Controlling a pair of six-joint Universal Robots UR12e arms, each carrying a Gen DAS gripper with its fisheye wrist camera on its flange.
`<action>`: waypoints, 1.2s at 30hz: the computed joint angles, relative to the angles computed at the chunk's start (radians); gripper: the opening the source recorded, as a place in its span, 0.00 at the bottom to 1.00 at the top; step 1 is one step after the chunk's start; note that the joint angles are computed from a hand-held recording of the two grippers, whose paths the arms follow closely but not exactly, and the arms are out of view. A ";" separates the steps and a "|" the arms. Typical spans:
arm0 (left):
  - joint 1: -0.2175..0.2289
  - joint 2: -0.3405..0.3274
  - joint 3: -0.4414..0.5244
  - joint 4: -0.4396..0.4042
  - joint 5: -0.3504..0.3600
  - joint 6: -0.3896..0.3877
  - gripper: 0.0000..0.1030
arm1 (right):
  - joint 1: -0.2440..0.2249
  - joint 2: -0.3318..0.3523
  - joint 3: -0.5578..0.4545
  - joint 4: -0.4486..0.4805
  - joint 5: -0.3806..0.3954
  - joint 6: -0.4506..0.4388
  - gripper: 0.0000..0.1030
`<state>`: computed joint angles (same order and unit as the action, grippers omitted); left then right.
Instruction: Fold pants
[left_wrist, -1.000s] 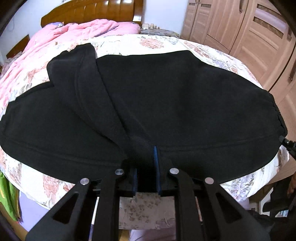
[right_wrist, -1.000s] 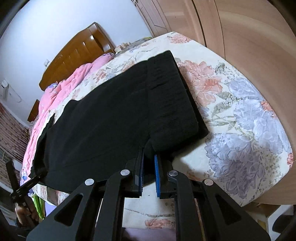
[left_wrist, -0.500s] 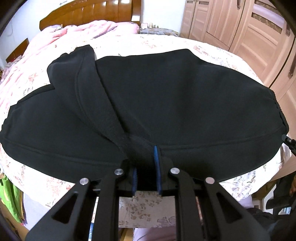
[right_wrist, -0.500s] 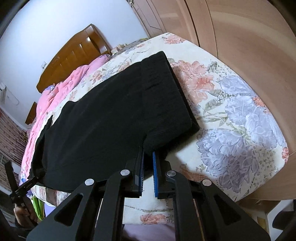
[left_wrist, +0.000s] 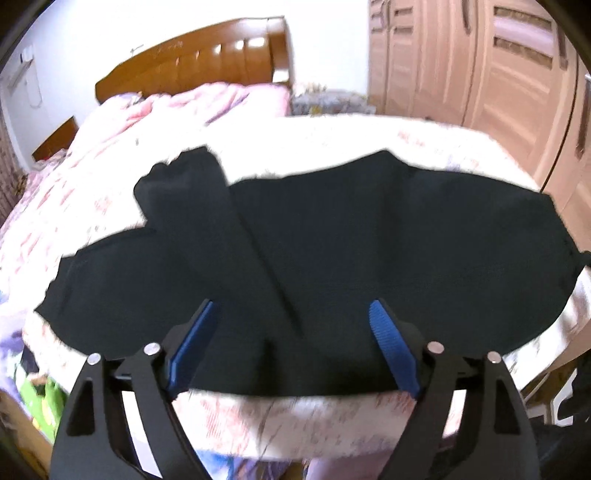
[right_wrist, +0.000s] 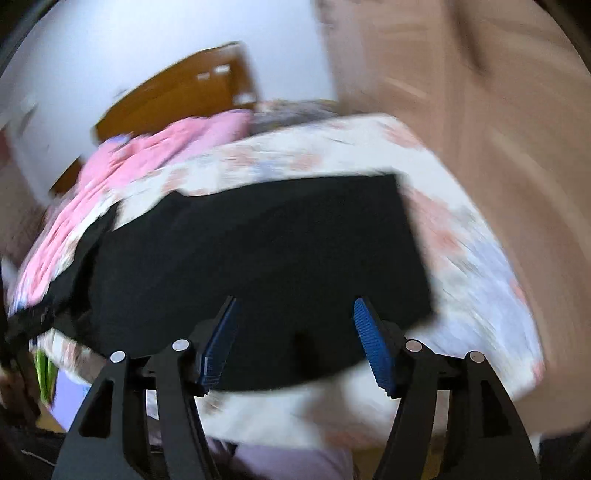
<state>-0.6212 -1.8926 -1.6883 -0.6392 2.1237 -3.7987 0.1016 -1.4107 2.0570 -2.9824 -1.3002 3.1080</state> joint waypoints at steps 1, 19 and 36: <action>0.001 -0.011 0.015 0.003 0.005 0.021 0.82 | 0.020 0.020 -0.019 -0.002 -0.004 -0.029 0.62; 0.059 -0.141 0.112 -0.013 -0.221 0.161 0.99 | 0.098 0.149 -0.194 0.169 -0.129 -0.227 0.74; 0.062 -0.127 0.091 0.002 -0.233 0.157 0.99 | 0.100 0.199 -0.274 0.242 -0.273 -0.233 0.86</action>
